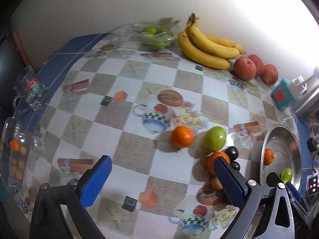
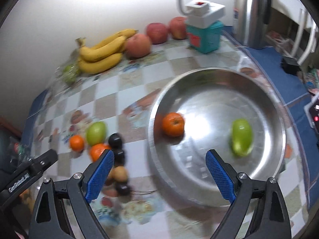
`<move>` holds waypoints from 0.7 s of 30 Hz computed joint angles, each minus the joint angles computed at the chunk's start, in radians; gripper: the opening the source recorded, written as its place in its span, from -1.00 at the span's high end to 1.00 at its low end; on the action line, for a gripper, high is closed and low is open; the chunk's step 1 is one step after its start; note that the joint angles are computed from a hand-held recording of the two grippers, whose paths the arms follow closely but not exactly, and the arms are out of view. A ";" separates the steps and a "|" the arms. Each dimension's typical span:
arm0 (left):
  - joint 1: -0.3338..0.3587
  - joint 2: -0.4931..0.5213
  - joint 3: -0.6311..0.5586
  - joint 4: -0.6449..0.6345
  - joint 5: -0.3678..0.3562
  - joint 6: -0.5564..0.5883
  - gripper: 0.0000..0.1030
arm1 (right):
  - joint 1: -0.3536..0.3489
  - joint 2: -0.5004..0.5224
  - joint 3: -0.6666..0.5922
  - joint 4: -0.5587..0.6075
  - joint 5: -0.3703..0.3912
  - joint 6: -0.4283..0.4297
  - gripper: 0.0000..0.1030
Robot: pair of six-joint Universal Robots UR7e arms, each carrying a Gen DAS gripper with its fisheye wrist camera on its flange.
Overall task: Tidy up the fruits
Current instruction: 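Raise both open tools out of the steel plate back toward the fruit row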
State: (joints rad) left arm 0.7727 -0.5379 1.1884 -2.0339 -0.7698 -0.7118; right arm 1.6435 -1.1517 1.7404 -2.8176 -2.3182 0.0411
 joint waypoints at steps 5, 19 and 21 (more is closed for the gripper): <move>0.002 -0.029 0.037 -0.003 0.012 -0.017 -1.00 | 0.020 0.024 -0.011 0.050 0.028 -0.005 -0.81; 0.020 -0.017 0.027 0.062 -0.030 -0.090 -1.00 | 0.016 0.031 -0.020 0.170 0.129 -0.004 -0.41; 0.023 -0.007 0.017 0.081 -0.038 -0.093 -1.00 | 0.013 0.035 -0.024 0.191 0.126 0.003 -0.37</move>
State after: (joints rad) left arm 0.7956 -0.5453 1.2049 -1.9530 -0.8074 -0.8051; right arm 1.6567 -1.1168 1.7166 -2.6270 -2.1921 0.0442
